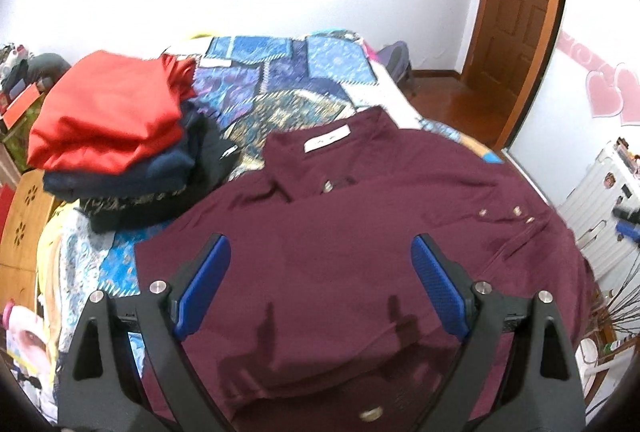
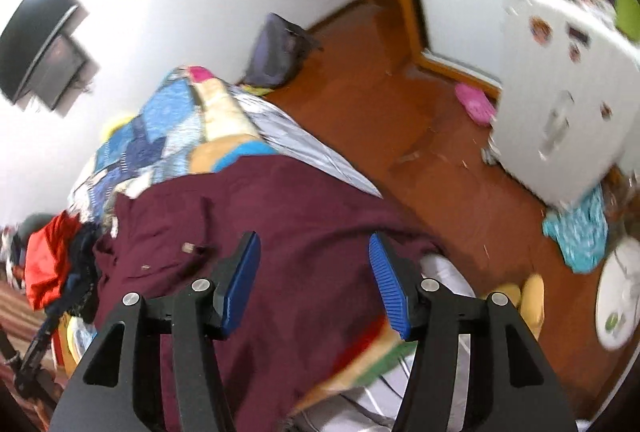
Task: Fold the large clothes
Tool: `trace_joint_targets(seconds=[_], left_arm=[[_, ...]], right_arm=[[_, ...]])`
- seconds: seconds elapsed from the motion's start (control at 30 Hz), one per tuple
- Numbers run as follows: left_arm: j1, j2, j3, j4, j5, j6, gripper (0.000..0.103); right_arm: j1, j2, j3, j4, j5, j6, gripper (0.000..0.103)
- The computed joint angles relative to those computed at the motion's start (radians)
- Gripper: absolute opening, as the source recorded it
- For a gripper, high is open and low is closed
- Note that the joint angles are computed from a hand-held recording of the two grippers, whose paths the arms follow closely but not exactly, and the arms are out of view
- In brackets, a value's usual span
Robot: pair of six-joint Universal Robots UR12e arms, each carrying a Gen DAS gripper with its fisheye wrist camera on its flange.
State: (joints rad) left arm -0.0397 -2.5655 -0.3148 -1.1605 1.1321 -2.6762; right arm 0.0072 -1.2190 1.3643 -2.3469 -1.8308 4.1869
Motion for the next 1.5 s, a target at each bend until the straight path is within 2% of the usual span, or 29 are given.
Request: trace_joint_targets(seconds=[0.13, 0.37, 0.5, 0.77, 0.83, 0.93, 0.97, 1.07, 1.23, 1.37, 1.5], left_arm=[[-0.011, -0.016, 0.029, -0.004, -0.019, -0.013, 0.092], [-0.028, -0.040, 0.069, -0.056, -0.010, 0.005, 0.092], [-0.032, -0.053, 0.087, -0.070, 0.001, 0.008, 0.092], [-0.025, -0.081, 0.141, -0.131, 0.002, -0.029, 0.092], [-0.023, -0.078, 0.135, -0.130, 0.005, -0.033, 0.092], [-0.019, -0.067, 0.112, -0.112, 0.004, -0.039, 0.092], [-0.017, -0.061, 0.100, -0.102, 0.002, -0.042, 0.092], [-0.010, -0.049, 0.075, -0.079, -0.008, -0.047, 0.092], [0.003, -0.031, 0.042, -0.036, -0.044, -0.060, 0.092], [0.014, -0.002, -0.014, 0.026, -0.078, -0.075, 0.092], [0.022, 0.022, -0.061, 0.073, -0.106, -0.075, 0.092]], right_arm=[[-0.019, -0.009, 0.053, -0.003, 0.098, 0.082, 0.053], [-0.052, -0.009, 0.138, -0.126, 0.255, 0.196, 0.054], [-0.063, -0.007, 0.152, -0.185, 0.247, 0.227, 0.056], [-0.075, 0.024, 0.130, -0.193, 0.218, 0.227, 0.055], [-0.070, 0.033, 0.116, -0.169, 0.193, 0.222, 0.050], [-0.060, 0.041, 0.083, -0.088, 0.140, 0.217, 0.019], [-0.060, 0.040, 0.081, -0.085, 0.136, 0.216, 0.016], [-0.053, 0.035, 0.065, -0.071, 0.116, 0.176, 0.009], [-0.036, 0.034, 0.022, -0.144, 0.086, 0.099, 0.008], [-0.011, 0.060, -0.060, -0.256, 0.143, -0.067, 0.006], [0.033, 0.110, -0.162, -0.271, 0.187, -0.247, 0.006]])
